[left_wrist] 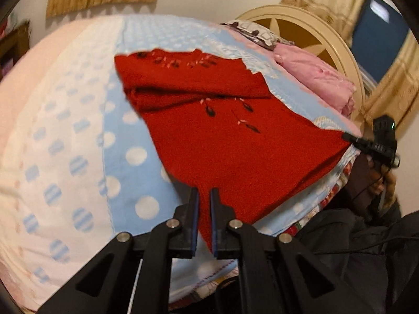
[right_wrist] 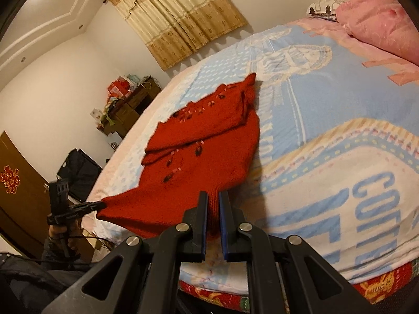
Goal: Fold small clothes
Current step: 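Lift the hem with both grippers and fold it over toward the collar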
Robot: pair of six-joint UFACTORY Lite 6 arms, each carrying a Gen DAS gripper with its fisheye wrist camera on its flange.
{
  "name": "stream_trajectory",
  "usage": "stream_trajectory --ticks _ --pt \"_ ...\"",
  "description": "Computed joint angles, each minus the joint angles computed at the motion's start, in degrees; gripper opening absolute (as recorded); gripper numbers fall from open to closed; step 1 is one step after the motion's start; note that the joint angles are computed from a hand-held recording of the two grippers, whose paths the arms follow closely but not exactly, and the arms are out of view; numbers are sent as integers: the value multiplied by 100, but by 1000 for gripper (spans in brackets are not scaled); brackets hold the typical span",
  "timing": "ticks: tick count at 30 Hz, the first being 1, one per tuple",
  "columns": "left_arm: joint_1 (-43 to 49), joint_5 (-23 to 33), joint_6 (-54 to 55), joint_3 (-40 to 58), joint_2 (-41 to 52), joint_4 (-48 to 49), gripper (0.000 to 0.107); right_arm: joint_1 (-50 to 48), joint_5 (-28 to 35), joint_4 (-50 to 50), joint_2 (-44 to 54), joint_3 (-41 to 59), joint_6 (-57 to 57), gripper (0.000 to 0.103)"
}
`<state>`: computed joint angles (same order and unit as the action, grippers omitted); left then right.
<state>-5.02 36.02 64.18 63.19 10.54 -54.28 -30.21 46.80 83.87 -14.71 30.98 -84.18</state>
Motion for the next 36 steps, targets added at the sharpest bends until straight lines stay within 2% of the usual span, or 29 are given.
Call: stream_trajectory --ticks 4,5,6,11,20,21,23,24,25,30,32,35,36 --pt "-269 -442 -415 190 -9 591 7 -91 245 18 21 236 154 8" --pt "-274 -500 -436 194 -32 684 7 -87 253 42 -4 278 184 7" --pt "-280 -549 -410 193 -51 715 7 -104 276 50 -1 314 197 1" --pt "-278 -773 -629 305 -88 955 7 -173 378 -55 69 630 397 1" --pt "-347 -755 -536 252 -126 866 7 249 -308 -712 723 734 918 4" --pt "-341 -738 -531 254 -133 839 7 249 -256 -715 880 731 886 9" --pt "-330 -706 -495 252 -136 771 7 265 -105 -712 1166 737 856 35" --pt "-340 -719 -502 246 -135 769 7 353 -133 -738 1258 710 908 60" --pt "-336 -710 -500 251 -132 783 7 441 -206 -701 1278 654 889 65" --pt "-391 -770 -635 240 -112 909 7 988 -492 -823 1449 580 1004 64" --pt "-398 -811 -688 237 -90 1005 7 1156 -607 -930 1636 623 1182 51" --pt "-438 -956 -729 150 -123 1120 7 1425 -820 -1010 1931 628 1229 26" --pt "-451 -1013 -736 121 -134 1152 7 1479 -861 -888 1981 587 1083 10"
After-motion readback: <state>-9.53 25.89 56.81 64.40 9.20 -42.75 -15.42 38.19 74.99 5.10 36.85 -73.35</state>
